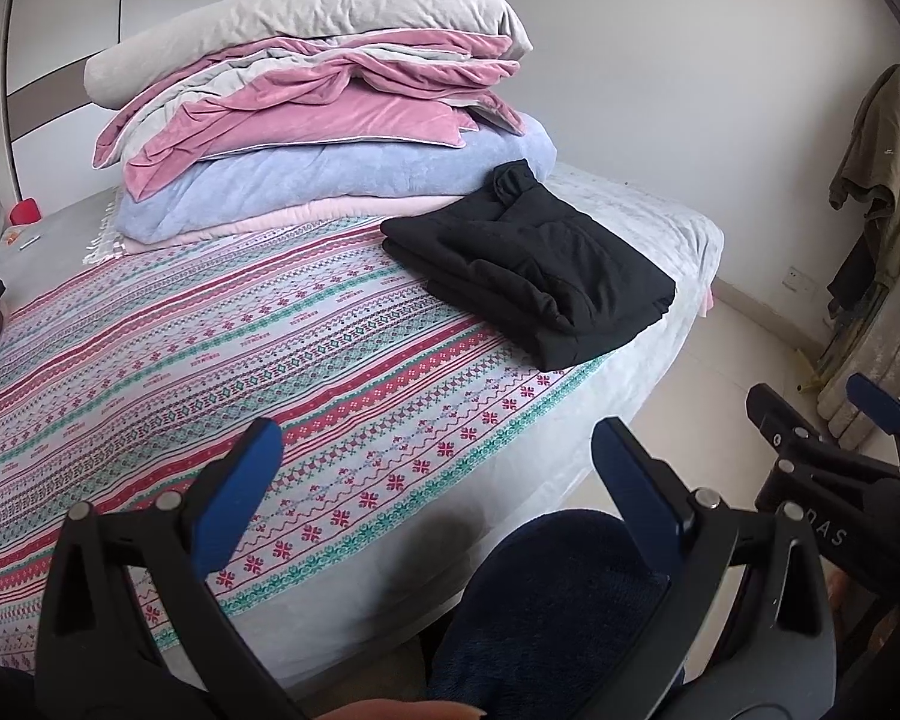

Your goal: Fold large clothes

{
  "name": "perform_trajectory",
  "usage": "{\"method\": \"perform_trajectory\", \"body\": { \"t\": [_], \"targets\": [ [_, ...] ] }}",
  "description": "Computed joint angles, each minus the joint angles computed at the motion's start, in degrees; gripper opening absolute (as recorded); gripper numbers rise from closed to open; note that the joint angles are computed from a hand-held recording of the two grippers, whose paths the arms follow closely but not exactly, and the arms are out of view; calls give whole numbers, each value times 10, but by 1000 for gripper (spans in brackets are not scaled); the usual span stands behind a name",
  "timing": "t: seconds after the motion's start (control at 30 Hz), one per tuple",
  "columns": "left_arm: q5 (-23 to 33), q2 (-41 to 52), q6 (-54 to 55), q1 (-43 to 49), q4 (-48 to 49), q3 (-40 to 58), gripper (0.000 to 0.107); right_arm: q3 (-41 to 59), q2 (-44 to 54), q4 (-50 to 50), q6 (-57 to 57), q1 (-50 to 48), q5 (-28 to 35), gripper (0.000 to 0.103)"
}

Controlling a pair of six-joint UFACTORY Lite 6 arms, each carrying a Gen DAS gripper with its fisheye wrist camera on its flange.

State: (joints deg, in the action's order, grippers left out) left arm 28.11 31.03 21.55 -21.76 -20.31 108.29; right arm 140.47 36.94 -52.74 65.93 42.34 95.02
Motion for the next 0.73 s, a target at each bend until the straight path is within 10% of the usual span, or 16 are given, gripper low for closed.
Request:
{"method": "perform_trajectory", "body": {
  "t": [0.73],
  "targets": [
    [-3,-11,15,-5,-14,-12,102,-24,-12,2,10,-3,-6,103]
  ]
}}
